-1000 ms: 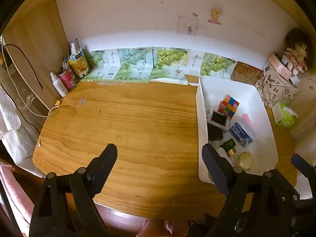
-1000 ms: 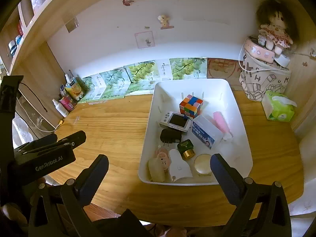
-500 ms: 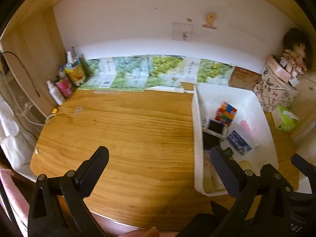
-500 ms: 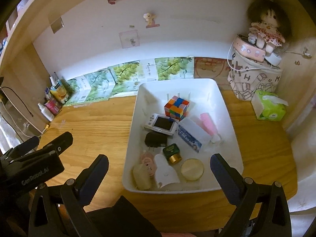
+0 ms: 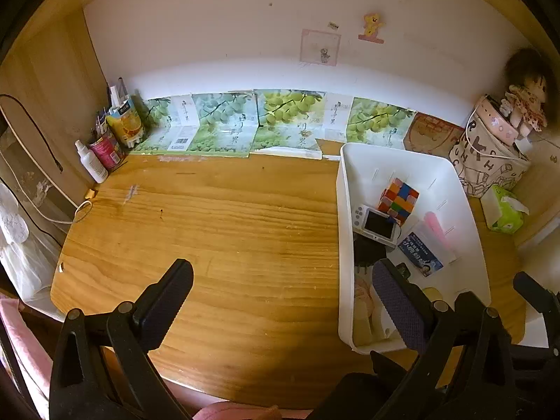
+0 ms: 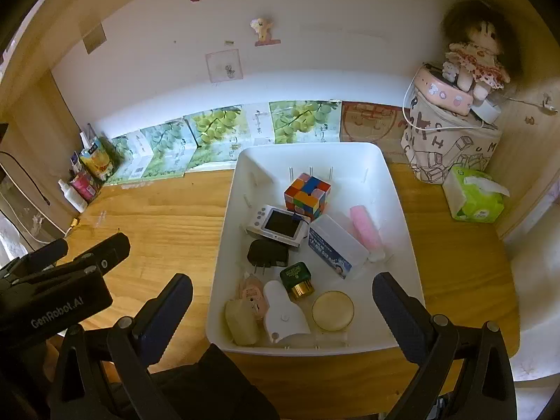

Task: Organize rigid objects

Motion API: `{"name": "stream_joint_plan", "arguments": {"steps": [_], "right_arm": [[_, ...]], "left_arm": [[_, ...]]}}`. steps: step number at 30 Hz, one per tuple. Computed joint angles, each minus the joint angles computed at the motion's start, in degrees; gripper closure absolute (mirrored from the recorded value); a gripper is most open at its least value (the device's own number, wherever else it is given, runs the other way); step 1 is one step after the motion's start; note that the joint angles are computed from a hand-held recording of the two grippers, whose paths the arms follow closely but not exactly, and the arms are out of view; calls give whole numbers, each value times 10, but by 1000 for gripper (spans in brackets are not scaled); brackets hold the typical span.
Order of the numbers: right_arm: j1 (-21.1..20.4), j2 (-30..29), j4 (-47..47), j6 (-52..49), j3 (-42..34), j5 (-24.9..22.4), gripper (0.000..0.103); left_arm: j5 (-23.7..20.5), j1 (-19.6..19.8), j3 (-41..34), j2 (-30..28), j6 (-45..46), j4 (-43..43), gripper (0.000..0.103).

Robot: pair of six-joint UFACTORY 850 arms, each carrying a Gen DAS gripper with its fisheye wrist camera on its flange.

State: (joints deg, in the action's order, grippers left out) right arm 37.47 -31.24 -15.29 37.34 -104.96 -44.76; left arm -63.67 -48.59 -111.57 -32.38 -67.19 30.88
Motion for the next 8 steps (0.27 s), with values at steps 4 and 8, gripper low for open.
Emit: {"name": "stream_joint_plan", "arguments": {"steps": [4, 8], "right_arm": [[2, -9, 10, -21, -14, -12, 0], [1, -18, 20, -36, -26, -24, 0]], "left_arm": [[3, 0, -9, -5, 17, -5, 1], [2, 4, -14, -9, 28, -16, 1]]}}
